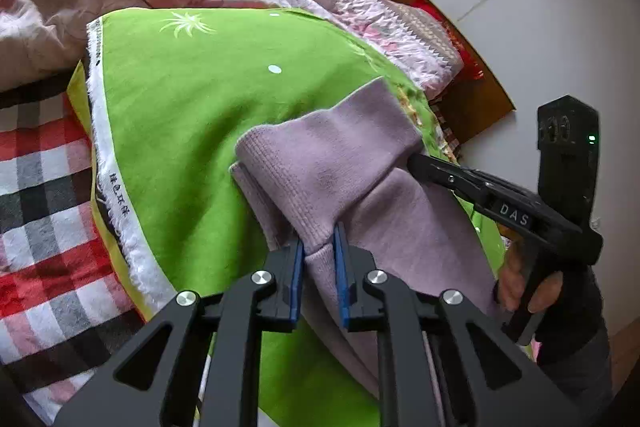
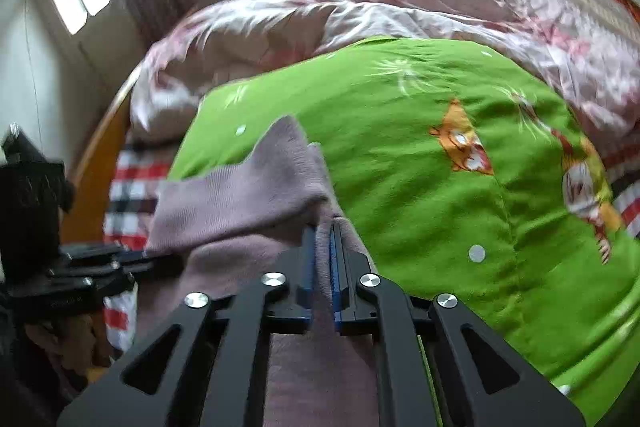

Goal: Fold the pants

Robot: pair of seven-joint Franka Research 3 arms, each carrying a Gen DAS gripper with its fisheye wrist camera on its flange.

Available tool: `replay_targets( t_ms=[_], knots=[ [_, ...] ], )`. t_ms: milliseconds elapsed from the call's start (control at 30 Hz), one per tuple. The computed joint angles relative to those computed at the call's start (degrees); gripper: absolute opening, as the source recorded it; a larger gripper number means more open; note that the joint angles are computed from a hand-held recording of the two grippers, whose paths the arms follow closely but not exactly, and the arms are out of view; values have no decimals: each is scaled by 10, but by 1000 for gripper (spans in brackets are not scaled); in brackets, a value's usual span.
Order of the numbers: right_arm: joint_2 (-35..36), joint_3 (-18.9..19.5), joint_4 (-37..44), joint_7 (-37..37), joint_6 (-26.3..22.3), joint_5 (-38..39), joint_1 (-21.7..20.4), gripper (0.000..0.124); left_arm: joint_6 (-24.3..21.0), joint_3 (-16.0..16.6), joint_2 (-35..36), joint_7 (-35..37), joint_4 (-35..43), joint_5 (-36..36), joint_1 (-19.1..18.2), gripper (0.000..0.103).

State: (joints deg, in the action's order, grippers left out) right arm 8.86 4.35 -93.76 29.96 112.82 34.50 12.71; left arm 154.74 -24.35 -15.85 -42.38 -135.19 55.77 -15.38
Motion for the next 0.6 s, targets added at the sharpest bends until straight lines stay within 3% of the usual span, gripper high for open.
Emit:
replay_targets(
  t_ms=[33, 100, 167, 200, 233, 267, 333, 433, 467, 500, 600],
  knots=[
    [2, -1, 3, 6, -1, 1, -1, 17, 2, 0, -6, -5, -4, 8, 3, 41],
    [-7, -2, -3, 6, 17, 0, -2, 35, -32, -1, -17, 11, -7, -21, -6, 73],
    [-20, -4, -7, -5, 17, 21, -8, 35, -83, -14, -46, 12, -7, -32, -11, 73],
    [-29, -6, -7, -19, 10, 48, -14, 35, -135, -30, -56, 25, 7, -33, -14, 76],
    [-36, -7, -9, -34, 2, 72, -19, 35, -159, -38, -54, 33, 20, -22, -13, 80],
    [-38, -8, -7, -44, -9, 88, -21, 35, -167, -41, -49, 42, 33, -9, -14, 81],
    [-38, -6, -7, -50, -24, 85, -16, 35, -133, -30, -16, 75, 62, 17, -16, 81],
    [-35, -1, -33, -24, 14, 3, 7, 35, -111, 4, 62, 157, 104, -44, -33, 81],
    [-34, -7, -44, -17, 34, -18, 16, 33, -116, 11, 79, 177, 109, -70, -40, 81],
    [-28, -5, -41, -14, 23, -7, 6, 32, -122, 15, 87, 184, 111, -72, -45, 81],
    [-53, -20, -41, 1, 13, 14, -15, 34, -190, 16, 87, 220, 141, -94, -67, 81]
  ],
)
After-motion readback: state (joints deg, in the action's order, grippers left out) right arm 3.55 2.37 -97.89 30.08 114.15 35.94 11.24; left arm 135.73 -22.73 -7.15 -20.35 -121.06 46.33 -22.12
